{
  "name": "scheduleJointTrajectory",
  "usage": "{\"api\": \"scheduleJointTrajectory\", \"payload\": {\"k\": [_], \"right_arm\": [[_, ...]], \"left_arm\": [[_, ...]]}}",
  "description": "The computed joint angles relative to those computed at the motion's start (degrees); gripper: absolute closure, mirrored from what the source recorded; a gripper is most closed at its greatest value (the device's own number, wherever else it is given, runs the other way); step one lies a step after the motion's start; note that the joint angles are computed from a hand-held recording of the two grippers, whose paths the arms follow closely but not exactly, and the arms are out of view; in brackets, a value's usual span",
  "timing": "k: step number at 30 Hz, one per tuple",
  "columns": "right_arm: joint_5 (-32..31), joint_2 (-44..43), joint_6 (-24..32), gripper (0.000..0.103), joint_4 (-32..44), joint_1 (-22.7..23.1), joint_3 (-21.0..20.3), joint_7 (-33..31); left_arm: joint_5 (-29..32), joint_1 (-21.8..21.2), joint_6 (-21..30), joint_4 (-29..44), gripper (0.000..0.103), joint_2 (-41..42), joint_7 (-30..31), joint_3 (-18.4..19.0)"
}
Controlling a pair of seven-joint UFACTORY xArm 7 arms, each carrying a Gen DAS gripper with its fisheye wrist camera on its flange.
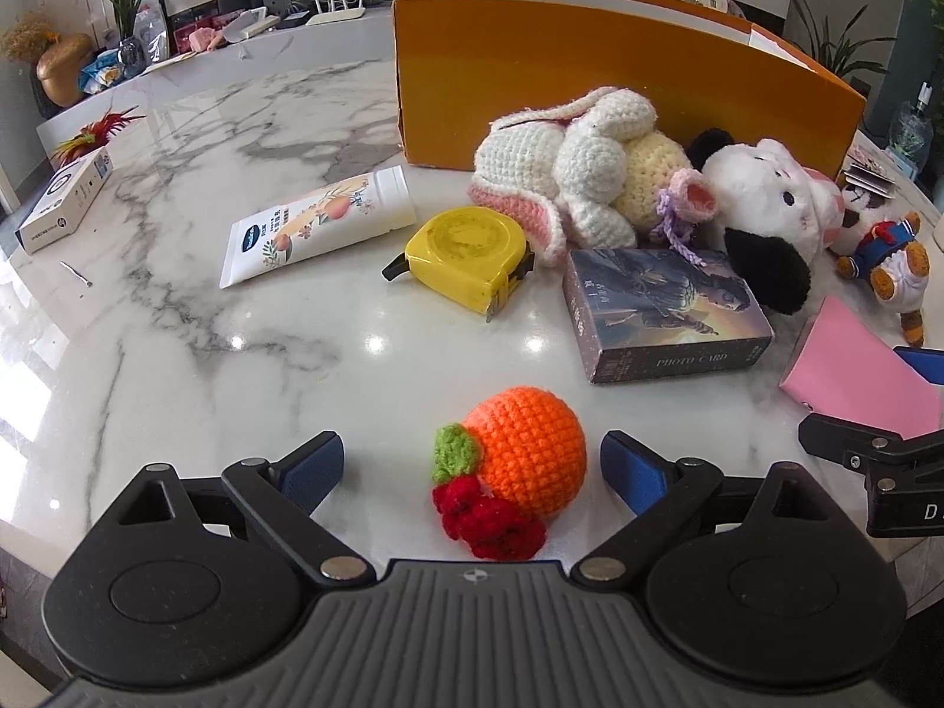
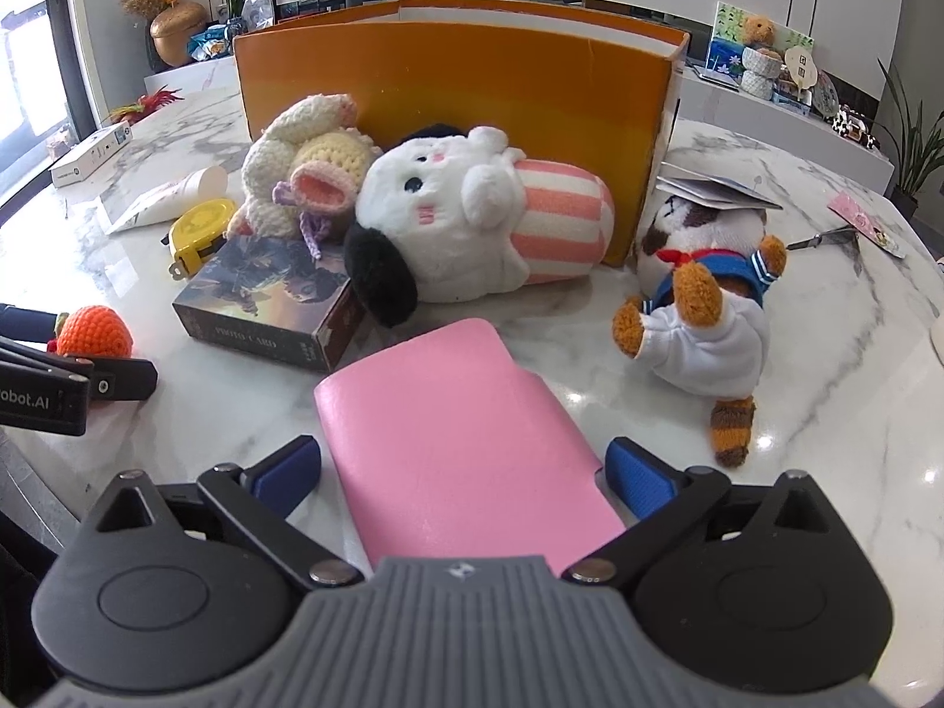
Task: Organize objects
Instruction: 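Grasp the orange crocheted fruit with the left tool while the right tool holds the pink pouch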
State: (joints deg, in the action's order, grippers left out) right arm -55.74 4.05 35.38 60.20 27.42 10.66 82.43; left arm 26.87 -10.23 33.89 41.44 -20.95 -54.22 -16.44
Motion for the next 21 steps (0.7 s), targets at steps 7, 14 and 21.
{"api": "scheduleJointTrajectory", "payload": {"k": [7,14,21], "right_arm": [[-1.29,-0.15,-0.19,0.001,-0.37,0.08,0.03,1.03],[-1.83,-0.12,0.0,0.001,-0.39,0.15,0.11,1.58],[-1.86,-0.15,-0.22,0.001,-0.46,0.1,0.1,1.38]], "left_arm": [[-0.3,-0.33,0.45,0.32,0.0,0.52,0.15,0.1],[-0.04,-0.39,0.98,0.69,0.0,0.76,-1.16,-0.02],[0.57,-0.42,0.89,0.7,0.0,0.85,-1.81,-0.07]]}}
